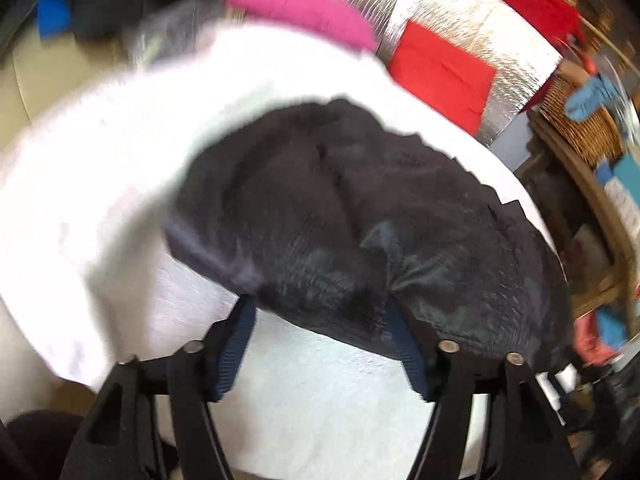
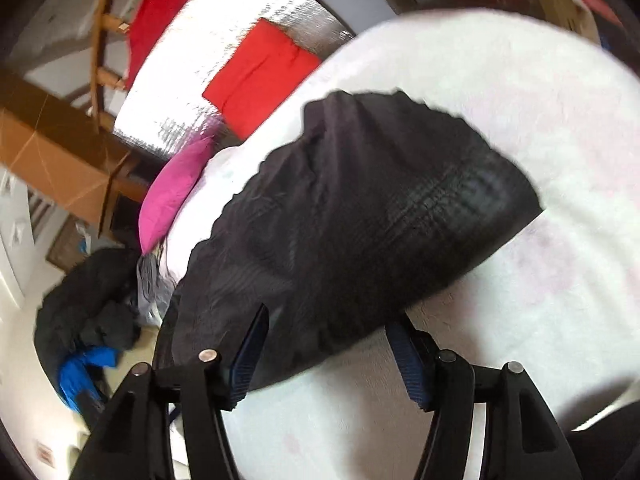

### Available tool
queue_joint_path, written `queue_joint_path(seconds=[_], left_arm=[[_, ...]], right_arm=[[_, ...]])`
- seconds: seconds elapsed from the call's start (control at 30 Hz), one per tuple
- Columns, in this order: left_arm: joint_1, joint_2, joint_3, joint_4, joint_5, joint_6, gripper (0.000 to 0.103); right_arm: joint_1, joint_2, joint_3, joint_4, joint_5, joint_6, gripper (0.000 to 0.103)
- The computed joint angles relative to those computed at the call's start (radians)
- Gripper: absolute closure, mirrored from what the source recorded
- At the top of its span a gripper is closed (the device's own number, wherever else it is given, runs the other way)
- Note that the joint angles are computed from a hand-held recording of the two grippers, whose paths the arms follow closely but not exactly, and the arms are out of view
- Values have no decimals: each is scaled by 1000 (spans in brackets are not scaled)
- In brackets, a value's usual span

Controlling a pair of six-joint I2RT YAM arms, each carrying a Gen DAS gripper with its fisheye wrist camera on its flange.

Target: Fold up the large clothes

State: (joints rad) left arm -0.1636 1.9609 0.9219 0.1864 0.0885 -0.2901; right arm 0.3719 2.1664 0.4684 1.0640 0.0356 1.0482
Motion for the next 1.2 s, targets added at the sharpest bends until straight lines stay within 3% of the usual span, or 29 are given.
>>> queue_joint_path(seconds=[0.1, 0.27, 0.47, 0.67, 0.73, 1.0, 1.2], left_arm=[[-46, -174, -134, 84, -114, 70, 23], [-91, -439, -270, 89, -216, 147, 17], [-151, -817, -399, -74, -315, 212, 16], [-226, -1021, -387, -237, -410, 218, 15], [-255, -1089, -378, -295, -443, 218, 8], [-415, -1295, -334, -452, -621, 232, 1], [-559, -1379, -296, -548, -784, 210, 0]], right_arm=[[89, -100, -55, -42, 112, -35, 38], [255, -329, -105, -229, 301, -109, 38], [440, -610, -95, -522, 530, -156, 38], [642, -800, -16, -835, 777, -149, 38], [711, -828, 35, -961, 870, -125, 38], [931, -845, 253, -1470, 1132, 105, 31], [1074, -732, 471, -2046, 1263, 537, 27]])
